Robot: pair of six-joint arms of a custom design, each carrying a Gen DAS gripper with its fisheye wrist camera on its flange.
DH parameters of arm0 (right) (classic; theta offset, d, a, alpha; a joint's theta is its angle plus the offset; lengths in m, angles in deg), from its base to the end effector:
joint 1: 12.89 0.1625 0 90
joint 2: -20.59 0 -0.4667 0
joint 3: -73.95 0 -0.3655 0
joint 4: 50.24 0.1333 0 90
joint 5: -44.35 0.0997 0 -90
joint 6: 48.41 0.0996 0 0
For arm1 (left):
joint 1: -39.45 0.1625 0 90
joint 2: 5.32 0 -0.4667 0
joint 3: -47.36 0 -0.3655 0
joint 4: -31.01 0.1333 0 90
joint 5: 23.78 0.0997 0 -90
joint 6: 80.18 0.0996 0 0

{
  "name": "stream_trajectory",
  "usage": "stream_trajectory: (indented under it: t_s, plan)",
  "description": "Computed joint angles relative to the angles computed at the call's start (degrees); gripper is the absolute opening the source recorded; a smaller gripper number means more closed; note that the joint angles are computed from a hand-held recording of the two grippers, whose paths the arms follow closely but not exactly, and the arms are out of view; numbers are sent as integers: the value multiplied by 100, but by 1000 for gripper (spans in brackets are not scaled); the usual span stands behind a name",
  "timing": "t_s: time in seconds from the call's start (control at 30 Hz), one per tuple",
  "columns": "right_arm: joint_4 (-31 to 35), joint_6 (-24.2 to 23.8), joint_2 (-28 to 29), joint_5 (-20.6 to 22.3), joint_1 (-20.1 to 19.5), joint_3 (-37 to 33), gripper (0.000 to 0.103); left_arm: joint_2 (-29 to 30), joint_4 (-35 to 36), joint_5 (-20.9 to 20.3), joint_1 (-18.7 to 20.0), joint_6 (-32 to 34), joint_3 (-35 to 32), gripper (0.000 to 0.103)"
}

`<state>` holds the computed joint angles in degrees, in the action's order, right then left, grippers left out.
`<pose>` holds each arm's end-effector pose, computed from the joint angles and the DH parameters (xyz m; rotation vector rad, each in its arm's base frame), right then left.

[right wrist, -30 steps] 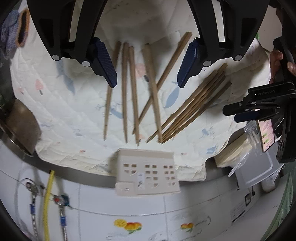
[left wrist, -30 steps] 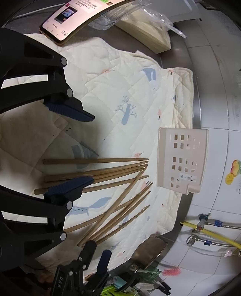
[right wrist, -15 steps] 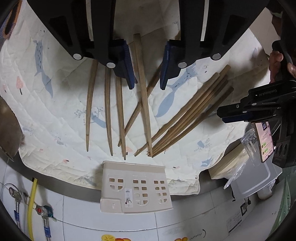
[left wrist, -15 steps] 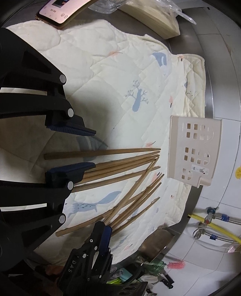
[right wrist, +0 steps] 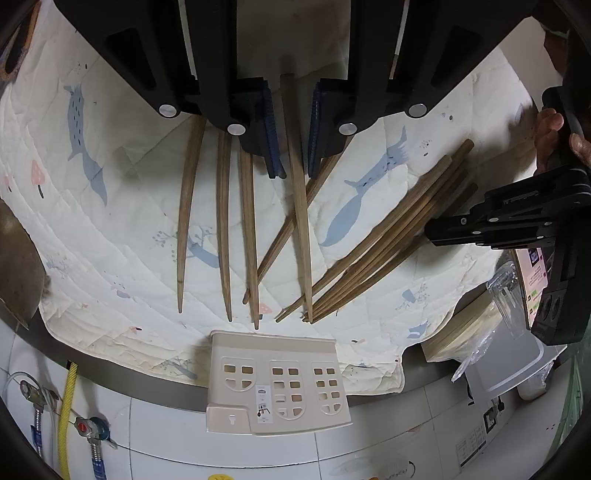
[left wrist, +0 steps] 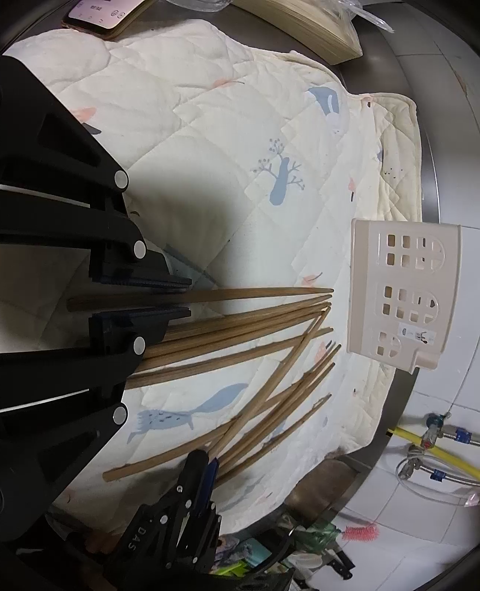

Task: Organize utensils
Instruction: 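Lower the left tool and close it on one chopstick while the right tool grasps another, then lift the held chopstick upright with the left tool while the right tool carries its chopstick to the holder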

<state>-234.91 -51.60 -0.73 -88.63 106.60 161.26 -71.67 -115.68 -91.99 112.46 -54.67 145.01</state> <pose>0.4044 -0.5823 -0.0178 0.4436 -2.3721 0.8128 -0.0210 -0.6515 0.3593 0.8624 2.5380 -0.5633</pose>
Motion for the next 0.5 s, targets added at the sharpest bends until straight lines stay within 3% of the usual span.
stream_trajectory:
  t_s: [0.27, 0.5]
  plan:
    - [-127, -24, 14, -22, 0, 33, 7, 22, -120, 67, -23, 2, 20, 5]
    - [-451, -127, -53, -23, 94, 113, 7, -120, -116, -36, -45, 13, -5, 5]
